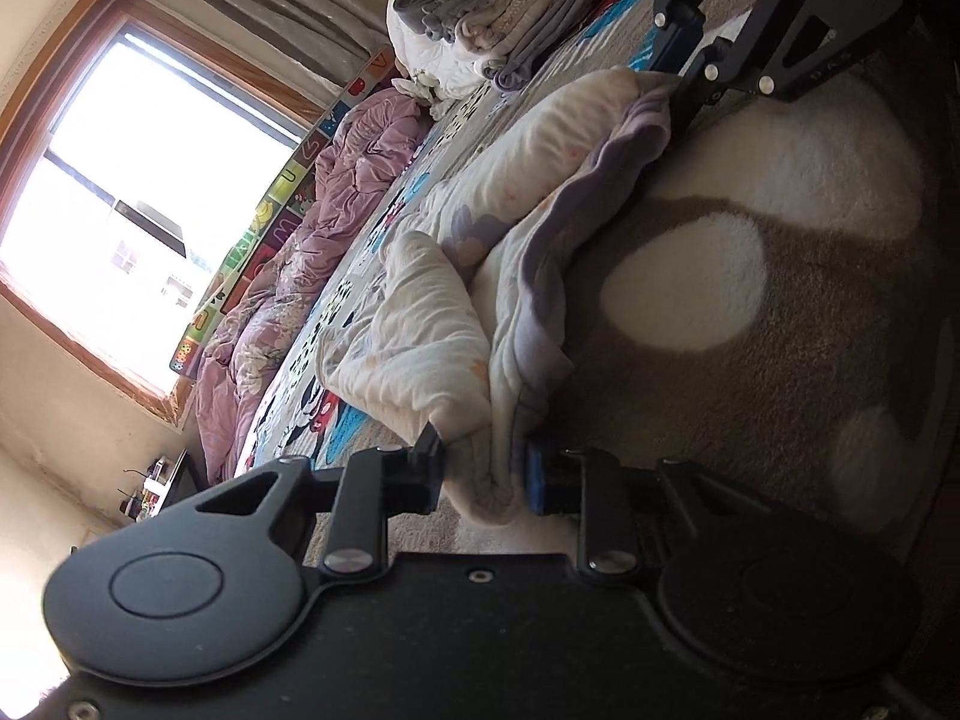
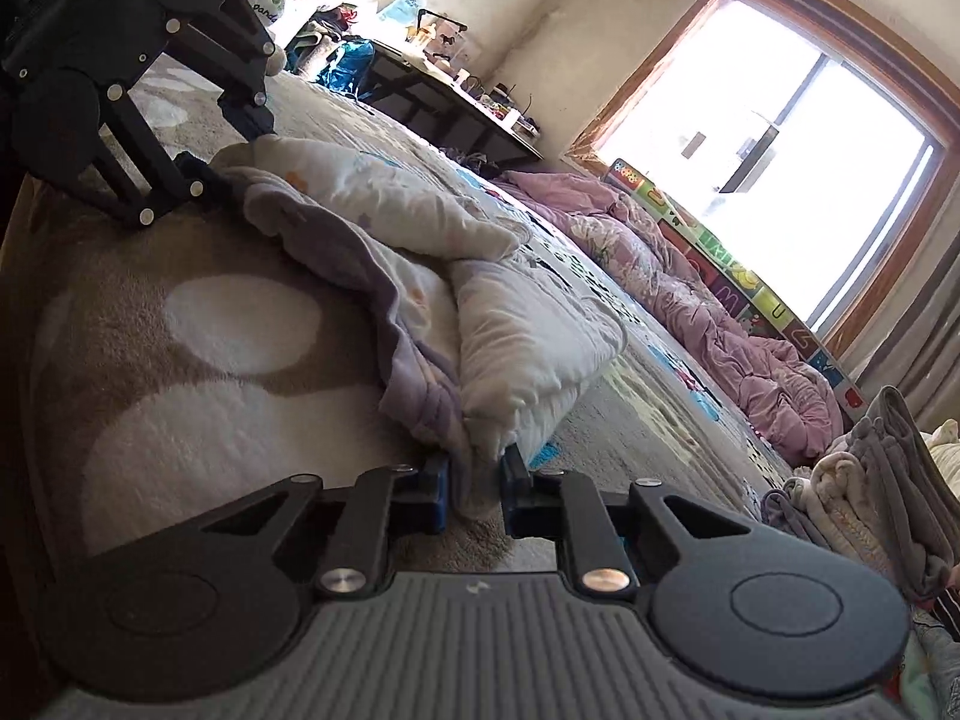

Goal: Fold clothes

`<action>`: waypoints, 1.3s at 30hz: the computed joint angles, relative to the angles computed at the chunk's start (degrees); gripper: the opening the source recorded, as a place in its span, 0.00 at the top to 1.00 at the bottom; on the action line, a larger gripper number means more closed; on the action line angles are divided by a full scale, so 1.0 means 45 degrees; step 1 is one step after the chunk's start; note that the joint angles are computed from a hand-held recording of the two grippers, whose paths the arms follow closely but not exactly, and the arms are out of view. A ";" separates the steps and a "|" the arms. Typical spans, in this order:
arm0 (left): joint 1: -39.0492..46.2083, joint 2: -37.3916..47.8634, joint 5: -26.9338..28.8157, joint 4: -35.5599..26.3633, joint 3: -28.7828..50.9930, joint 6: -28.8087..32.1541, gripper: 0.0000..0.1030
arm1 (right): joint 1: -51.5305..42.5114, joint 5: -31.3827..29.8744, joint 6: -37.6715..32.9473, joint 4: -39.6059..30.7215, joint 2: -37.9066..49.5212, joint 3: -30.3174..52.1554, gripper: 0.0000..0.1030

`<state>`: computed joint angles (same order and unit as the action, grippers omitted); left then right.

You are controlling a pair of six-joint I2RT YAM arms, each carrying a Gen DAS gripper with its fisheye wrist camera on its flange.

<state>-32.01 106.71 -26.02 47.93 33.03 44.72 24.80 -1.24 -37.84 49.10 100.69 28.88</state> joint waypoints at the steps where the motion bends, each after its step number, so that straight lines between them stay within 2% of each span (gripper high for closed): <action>1: -0.0035 -0.0304 -0.0040 -0.0280 -0.0088 -0.0080 0.78 | -0.0010 -0.0071 0.0112 -0.0192 -0.0445 -0.0218 0.84; 6: -0.0868 -0.2899 -0.0490 -0.2300 -0.1196 -0.0829 0.79 | 0.0181 -0.0551 0.0185 -0.1939 -0.3699 -0.1725 0.84; 9: -0.1672 -0.5146 -0.0861 -0.4365 -0.1799 -0.1265 0.79 | 0.0268 -0.0930 0.0321 -0.3617 -0.6277 -0.2381 0.84; 12: -0.1293 -0.7694 0.0301 -0.6598 -0.1619 -0.2483 0.78 | 0.0303 -0.1141 0.0749 -0.5070 -0.9014 -0.2805 0.84; 14: -0.0637 -0.8865 0.1465 -0.7642 -0.1178 -0.3284 0.78 | -0.0068 -0.1599 0.1230 -0.5482 -0.9668 -0.2549 0.84; 15: -0.0123 -0.8968 0.2099 -0.7624 -0.0945 -0.3598 0.78 | -0.0353 -0.1953 0.1557 -0.5599 -0.9713 -0.2271 0.84; 17: 0.0998 -0.8583 0.3515 -0.7271 -0.0336 -0.4566 0.78 | -0.1052 -0.2868 0.2462 -0.5407 -0.9147 -0.1467 0.84; 20: 0.2522 -0.7221 0.5532 -0.6441 0.0884 -0.6632 0.77 | -0.2036 -0.4107 0.4258 -0.4596 -0.7266 0.0097 0.84; 24: 0.3761 -0.4958 0.7421 -0.5205 0.2340 -0.9299 0.77 | -0.2845 -0.5117 0.6739 -0.3772 -0.4508 0.2376 0.83; 28: 0.4524 -0.3009 0.8608 -0.4487 0.3739 -1.1088 0.77 | -0.3398 -0.5825 0.9097 -0.3558 -0.1594 0.4818 0.80; 30: 0.4956 -0.1986 0.9362 -0.4581 0.4829 -1.1889 0.77 | -0.3683 -0.6223 1.0329 -0.3609 -0.0191 0.6062 0.79; 33: 0.5515 -0.0329 1.0243 -0.5091 0.6773 -1.2787 0.77 | -0.3939 -0.6893 1.1808 -0.3510 0.1705 0.7805 0.82; 35: 0.5826 0.0844 1.0595 -0.5565 0.8177 -1.3176 0.77 | -0.3980 -0.7092 1.2608 -0.3973 0.2978 0.9305 0.83; 39: 0.6247 0.2713 1.1383 -0.5304 0.9708 -1.4320 0.78 | -0.3958 -0.7274 1.3769 -0.5136 0.5213 1.2116 0.84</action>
